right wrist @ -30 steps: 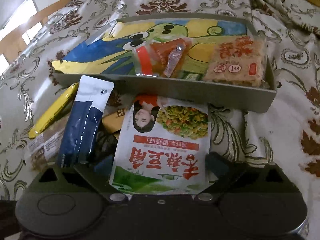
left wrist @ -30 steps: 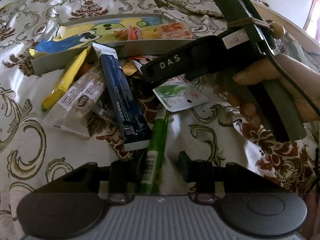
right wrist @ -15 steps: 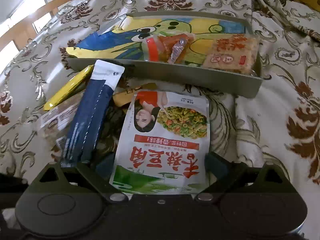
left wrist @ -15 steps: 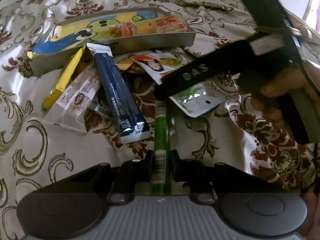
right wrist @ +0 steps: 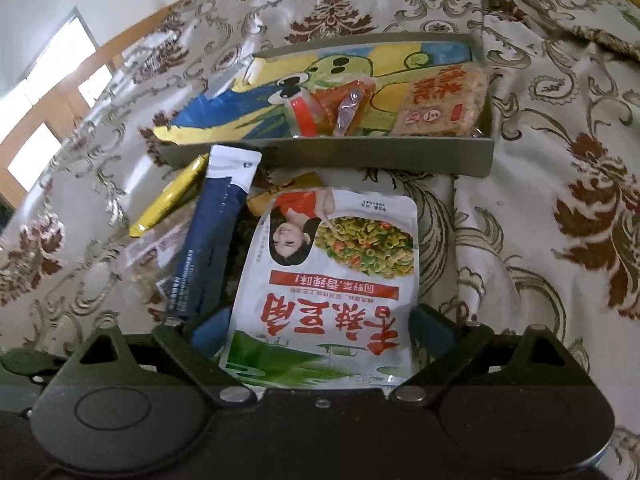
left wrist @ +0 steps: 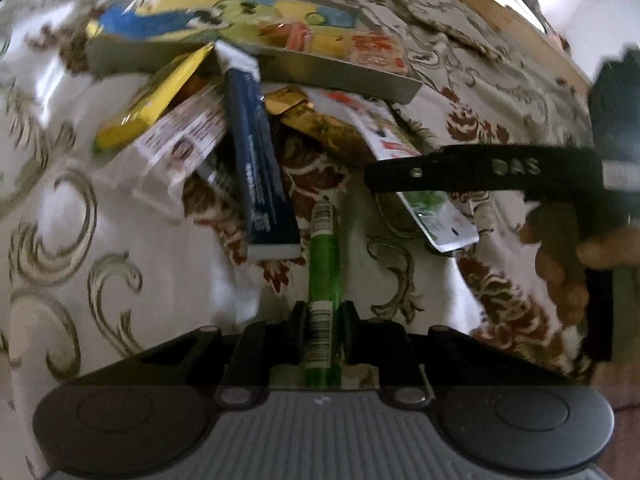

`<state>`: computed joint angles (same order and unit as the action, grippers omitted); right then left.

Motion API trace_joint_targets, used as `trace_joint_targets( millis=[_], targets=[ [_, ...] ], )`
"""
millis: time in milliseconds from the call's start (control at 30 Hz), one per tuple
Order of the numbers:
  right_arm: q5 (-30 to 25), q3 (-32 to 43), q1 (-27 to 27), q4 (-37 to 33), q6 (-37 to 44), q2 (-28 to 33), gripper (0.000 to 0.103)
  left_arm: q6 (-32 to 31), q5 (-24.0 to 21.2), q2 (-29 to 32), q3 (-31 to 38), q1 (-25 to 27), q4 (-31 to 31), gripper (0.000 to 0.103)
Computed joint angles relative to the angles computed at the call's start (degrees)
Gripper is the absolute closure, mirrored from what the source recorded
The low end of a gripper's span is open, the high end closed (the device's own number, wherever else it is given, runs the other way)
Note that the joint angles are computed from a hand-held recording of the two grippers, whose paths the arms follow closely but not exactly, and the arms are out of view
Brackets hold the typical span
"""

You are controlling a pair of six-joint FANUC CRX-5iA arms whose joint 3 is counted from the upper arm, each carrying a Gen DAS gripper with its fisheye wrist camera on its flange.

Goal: Organize snacks
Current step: 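Lift the green tube and pea pouch toward the grey tray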

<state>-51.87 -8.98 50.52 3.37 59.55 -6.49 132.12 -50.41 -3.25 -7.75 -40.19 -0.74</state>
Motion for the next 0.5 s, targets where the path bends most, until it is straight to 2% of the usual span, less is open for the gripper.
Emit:
trace_joint_targets(
  millis=[200,367,433,500],
  targets=[
    [0.45,0.02,-1.81,-5.67,-0.06,-2.28,0.009,3.19,3.51,-3.75,-4.99,1.64,4.63,0.084],
    [2.19,-0.57,-2.87,-9.15,0.51,-4.43,0.01,5.69,8.76,-7.66,-10.06,3.16,8.68,0.084],
    [3.12,-1.08,-2.84,-9.21,0.53,-5.25,0.01,7.25,9.48,-8.65,-10.27,2.93,7.26,0.084],
    [4.03,-1.51,-2.78,-8.79,0.62,-5.84,0.01,9.68,8.38,-8.8,-8.49,1.75,3.18,0.084]
  ],
)
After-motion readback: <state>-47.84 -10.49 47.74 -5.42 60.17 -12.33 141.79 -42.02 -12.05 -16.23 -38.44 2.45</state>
